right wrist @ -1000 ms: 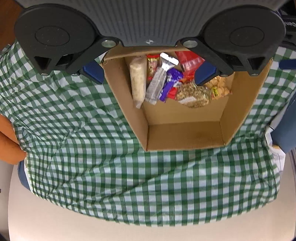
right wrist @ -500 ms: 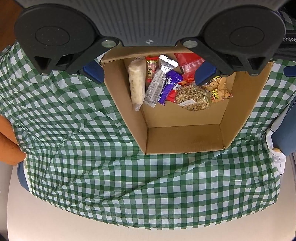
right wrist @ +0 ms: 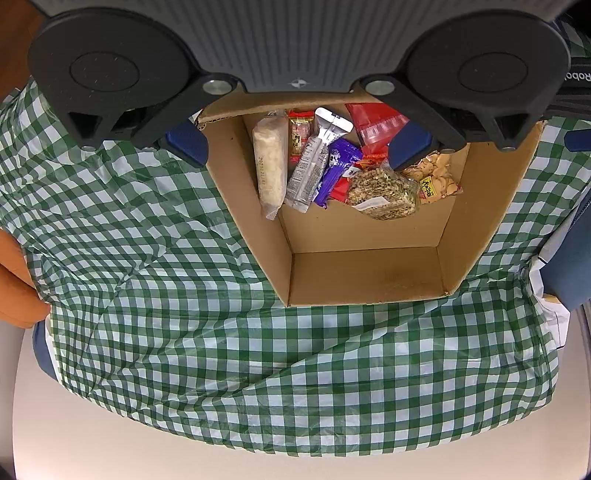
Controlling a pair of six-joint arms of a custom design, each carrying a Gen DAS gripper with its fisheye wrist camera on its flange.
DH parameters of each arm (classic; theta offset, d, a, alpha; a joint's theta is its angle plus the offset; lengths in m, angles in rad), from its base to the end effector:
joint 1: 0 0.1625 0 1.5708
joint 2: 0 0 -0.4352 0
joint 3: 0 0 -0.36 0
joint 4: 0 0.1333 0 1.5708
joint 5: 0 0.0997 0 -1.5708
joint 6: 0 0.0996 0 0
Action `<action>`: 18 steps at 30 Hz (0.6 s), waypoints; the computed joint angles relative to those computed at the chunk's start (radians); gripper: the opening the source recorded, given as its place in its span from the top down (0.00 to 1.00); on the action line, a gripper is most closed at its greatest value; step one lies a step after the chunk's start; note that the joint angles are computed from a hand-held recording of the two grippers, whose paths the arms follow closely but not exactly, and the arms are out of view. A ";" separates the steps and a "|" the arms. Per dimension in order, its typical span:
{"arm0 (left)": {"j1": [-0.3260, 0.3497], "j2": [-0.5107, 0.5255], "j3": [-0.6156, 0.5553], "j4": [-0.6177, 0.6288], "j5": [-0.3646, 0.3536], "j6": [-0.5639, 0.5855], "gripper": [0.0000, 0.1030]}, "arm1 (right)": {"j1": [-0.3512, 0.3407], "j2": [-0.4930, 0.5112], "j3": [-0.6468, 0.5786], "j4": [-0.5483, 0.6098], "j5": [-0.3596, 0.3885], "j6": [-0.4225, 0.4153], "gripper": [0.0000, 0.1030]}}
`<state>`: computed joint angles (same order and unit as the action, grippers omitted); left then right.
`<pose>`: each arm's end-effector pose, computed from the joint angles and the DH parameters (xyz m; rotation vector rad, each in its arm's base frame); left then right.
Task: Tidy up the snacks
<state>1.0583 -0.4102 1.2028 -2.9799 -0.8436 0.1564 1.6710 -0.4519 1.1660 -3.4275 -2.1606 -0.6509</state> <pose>-0.2067 -0.7743 0.0766 0.5097 2.3466 -0.9077 0.1556 -0.7686 0.1731 0.3812 -2.0632 1.1038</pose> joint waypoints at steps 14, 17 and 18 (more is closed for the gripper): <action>-0.001 0.004 0.000 -0.009 -0.002 0.008 0.00 | -0.001 0.001 0.001 -0.001 0.007 -0.009 0.00; -0.001 0.003 0.001 -0.005 -0.007 0.004 0.00 | -0.001 0.002 0.002 -0.002 0.009 -0.015 0.00; -0.002 0.004 0.000 -0.007 -0.007 0.005 0.00 | -0.001 0.002 0.001 -0.003 0.008 -0.017 0.00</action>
<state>1.0565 -0.4066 1.2031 -2.9865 -0.8506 0.1615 1.6701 -0.4494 1.1674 -3.4308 -2.1526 -0.6676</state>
